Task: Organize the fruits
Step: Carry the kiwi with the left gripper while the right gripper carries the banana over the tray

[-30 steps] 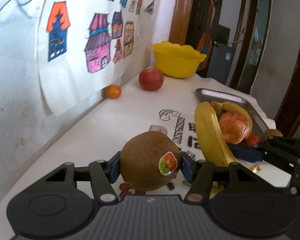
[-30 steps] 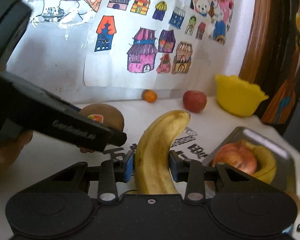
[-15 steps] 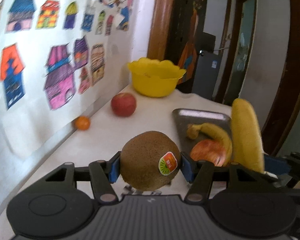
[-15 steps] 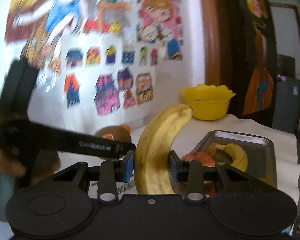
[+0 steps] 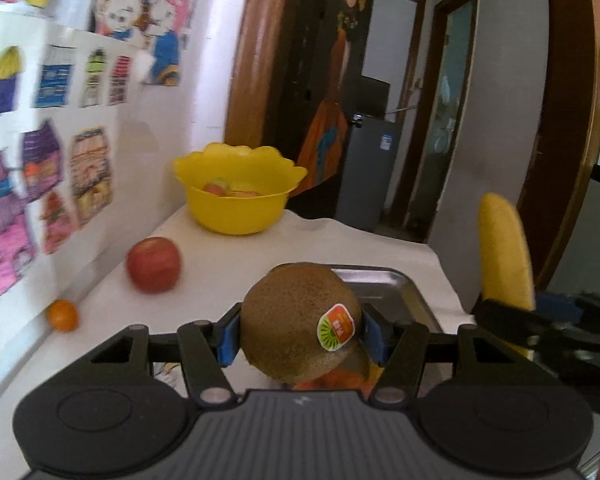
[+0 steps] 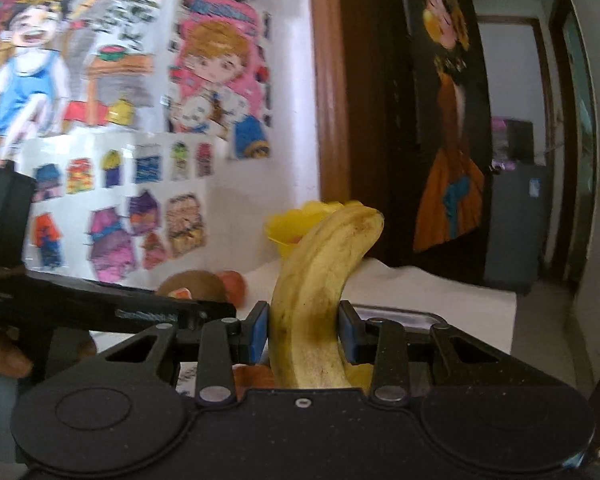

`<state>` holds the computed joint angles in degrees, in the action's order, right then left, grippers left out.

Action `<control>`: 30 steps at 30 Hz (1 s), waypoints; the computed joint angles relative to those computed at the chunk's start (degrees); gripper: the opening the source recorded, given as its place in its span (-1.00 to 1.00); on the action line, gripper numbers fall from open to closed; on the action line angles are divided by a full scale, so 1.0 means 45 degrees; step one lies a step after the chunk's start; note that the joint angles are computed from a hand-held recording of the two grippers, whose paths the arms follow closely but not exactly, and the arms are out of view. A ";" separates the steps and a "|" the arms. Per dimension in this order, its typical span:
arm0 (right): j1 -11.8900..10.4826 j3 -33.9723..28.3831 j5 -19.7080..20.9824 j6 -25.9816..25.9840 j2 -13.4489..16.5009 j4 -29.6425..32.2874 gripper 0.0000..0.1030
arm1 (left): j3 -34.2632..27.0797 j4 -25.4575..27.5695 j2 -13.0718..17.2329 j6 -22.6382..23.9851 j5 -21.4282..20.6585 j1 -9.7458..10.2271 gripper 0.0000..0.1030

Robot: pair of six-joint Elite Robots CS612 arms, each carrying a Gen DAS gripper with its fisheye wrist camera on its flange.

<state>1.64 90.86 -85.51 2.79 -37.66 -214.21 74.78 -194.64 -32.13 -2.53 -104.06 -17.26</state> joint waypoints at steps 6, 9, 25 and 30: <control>-0.0425 -0.1148 0.0415 0.0754 0.0551 0.1613 -0.26 | -0.1368 0.1224 0.0708 0.0379 -0.0010 -0.0170 0.23; -0.0533 -0.1891 0.0630 0.0914 0.0888 0.2356 -0.26 | -0.1813 0.1666 0.0963 0.0569 0.0069 -0.0237 0.23; -0.0707 -0.4060 0.0991 0.0922 0.1989 0.5042 -0.25 | -0.2824 0.3617 0.1462 0.0667 0.0385 -0.0336 0.24; -0.0754 -0.4284 0.1100 0.1025 0.2131 0.5257 -0.25 | -0.2910 0.3856 0.1526 0.0741 0.0416 -0.0331 0.24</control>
<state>-1.75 71.58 -80.56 7.40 -28.07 -190.55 61.69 -177.29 -25.26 0.80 -102.19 -18.75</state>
